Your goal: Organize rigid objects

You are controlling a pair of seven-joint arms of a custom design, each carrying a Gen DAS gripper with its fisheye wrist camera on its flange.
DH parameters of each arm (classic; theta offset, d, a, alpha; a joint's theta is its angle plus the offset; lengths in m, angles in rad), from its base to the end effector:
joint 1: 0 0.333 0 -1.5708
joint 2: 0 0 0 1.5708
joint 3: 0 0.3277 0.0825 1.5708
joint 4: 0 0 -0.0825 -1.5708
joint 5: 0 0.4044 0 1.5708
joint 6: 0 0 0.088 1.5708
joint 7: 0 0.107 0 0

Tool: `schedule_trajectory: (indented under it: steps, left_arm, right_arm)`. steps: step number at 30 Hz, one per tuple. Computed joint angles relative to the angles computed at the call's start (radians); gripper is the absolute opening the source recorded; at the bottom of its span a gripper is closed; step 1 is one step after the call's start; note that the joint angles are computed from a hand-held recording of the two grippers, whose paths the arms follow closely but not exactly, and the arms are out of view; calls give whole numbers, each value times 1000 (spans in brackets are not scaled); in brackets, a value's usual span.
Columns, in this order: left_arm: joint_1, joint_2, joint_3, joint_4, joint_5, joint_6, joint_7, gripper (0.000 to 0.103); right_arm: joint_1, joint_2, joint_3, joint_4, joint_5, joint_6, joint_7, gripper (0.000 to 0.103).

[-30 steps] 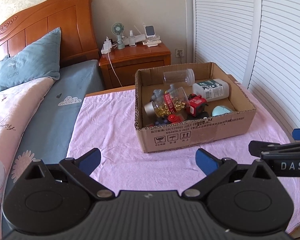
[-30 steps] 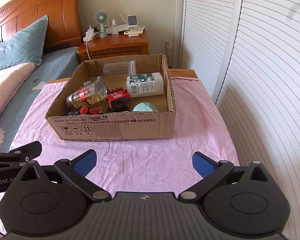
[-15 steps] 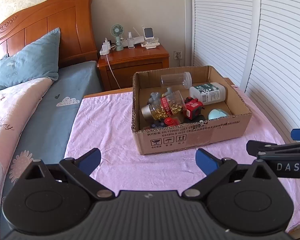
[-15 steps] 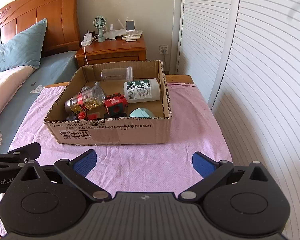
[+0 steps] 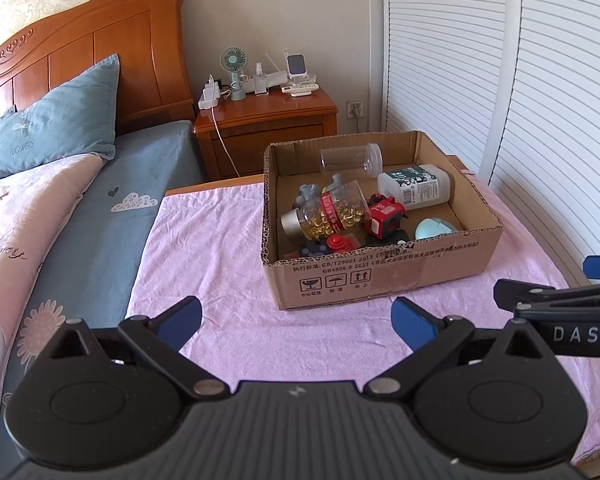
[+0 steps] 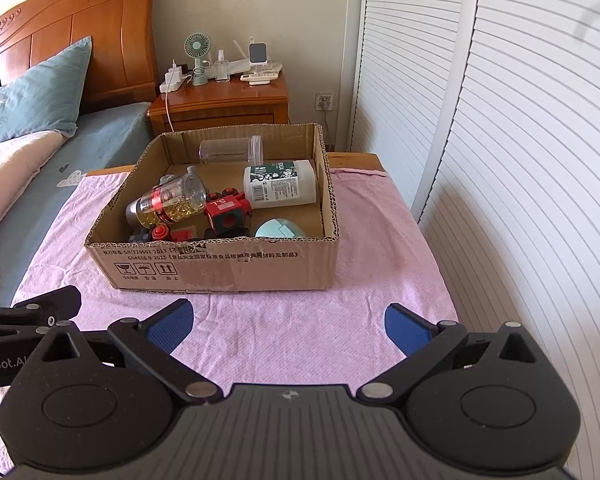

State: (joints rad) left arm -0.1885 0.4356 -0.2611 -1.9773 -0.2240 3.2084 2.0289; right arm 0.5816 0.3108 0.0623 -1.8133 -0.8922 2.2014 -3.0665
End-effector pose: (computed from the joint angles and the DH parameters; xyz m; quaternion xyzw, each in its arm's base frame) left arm 0.6284 -0.2610 0.3414 -0.4256 0.8145 -0.3299 0.2159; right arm 0.5529 0.3776 0.3884 -0.4833 0.8018 -0.3142 0.1575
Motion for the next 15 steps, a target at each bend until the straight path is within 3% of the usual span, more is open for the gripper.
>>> schedule_trajectory:
  steps: [15]
  left_arm:
    - [-2,-4,2,-4,4,1,-4,100]
  right_arm:
    - [1,-2,0,-3,-5,-2,5,103]
